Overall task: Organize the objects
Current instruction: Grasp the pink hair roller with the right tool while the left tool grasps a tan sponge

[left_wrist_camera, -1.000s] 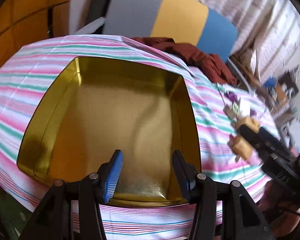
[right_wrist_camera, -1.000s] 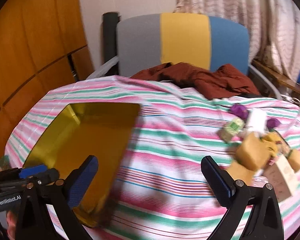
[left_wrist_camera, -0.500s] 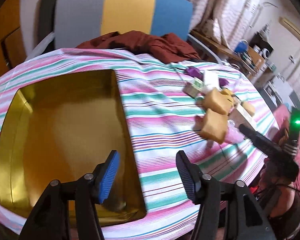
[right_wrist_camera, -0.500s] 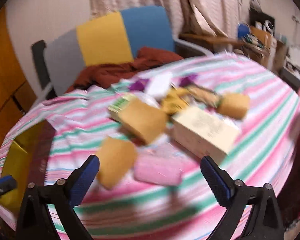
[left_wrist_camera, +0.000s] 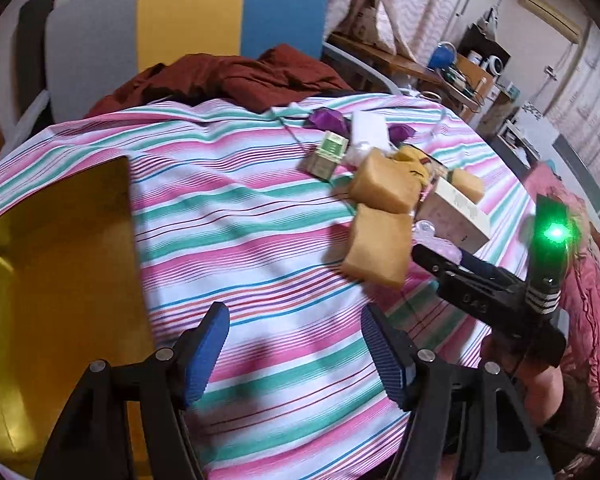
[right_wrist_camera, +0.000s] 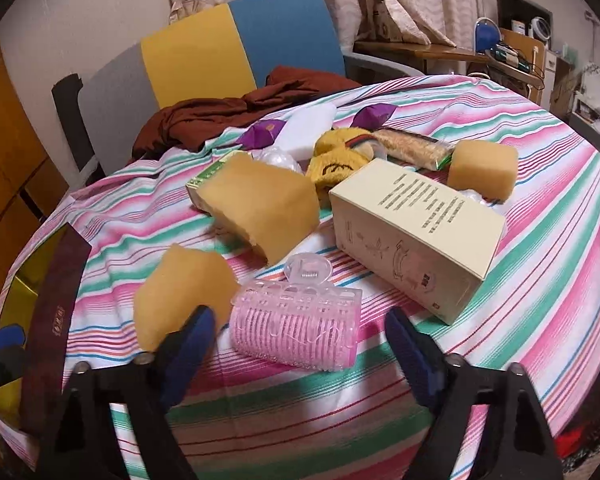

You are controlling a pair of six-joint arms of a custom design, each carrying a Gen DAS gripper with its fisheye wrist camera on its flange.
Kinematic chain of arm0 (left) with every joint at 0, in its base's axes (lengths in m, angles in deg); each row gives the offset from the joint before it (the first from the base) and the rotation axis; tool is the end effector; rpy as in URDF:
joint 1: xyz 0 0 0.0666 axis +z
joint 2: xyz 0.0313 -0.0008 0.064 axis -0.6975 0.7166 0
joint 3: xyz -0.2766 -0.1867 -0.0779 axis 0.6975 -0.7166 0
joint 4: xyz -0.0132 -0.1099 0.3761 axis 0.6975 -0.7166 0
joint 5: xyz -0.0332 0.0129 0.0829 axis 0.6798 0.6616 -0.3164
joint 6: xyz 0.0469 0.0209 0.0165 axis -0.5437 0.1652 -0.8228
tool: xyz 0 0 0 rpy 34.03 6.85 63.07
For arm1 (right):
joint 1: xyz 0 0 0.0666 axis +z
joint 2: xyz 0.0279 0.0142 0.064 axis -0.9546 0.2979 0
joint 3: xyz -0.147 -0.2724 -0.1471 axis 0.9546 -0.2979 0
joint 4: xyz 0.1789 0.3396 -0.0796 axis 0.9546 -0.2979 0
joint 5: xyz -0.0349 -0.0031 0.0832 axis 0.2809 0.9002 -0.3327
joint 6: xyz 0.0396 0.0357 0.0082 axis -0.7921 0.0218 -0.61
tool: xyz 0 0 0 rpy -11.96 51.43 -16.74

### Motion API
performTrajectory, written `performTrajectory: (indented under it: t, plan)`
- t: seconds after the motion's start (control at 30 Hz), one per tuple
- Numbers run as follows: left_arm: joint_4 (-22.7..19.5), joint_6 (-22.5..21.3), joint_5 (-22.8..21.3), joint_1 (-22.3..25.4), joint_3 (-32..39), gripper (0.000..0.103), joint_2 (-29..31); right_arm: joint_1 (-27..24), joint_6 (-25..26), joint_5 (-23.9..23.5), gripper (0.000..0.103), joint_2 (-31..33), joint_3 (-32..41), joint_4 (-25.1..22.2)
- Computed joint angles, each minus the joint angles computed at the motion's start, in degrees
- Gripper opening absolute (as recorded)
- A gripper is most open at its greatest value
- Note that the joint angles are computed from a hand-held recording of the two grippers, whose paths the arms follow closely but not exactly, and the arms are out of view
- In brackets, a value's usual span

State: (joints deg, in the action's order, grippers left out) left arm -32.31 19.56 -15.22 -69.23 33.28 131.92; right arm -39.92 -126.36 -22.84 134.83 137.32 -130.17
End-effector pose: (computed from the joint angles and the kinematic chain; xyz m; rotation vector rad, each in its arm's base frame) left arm 0.5607 -0.2719 0.3622 0.7067 2.5338 -0.4733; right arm 0.4880 0.2942 0.2977 0.5668 2.3510 0.0528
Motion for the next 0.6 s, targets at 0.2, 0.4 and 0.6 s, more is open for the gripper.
performTrajectory:
  t: [0.2, 0.4, 0.6]
  plan:
    - [0.97, -2.81, 0.83, -2.31, 4.08, 0.082, 3.35, -1.03, -1.26, -2.45, 0.068, -3.47, -5.48, 4.46]
    - [-1.4, -6.6, 1.23, -5.04, 11.51, 0.082, 9.28, -1.35, -1.8, -1.65, 0.068, -5.68, -7.83, 3.41]
    - [-3.95, -7.76, 3.28, -6.13, 19.45, 0.082, 16.01, -1.43, -1.82, -1.47, 0.068, -6.7, -9.16, 3.99]
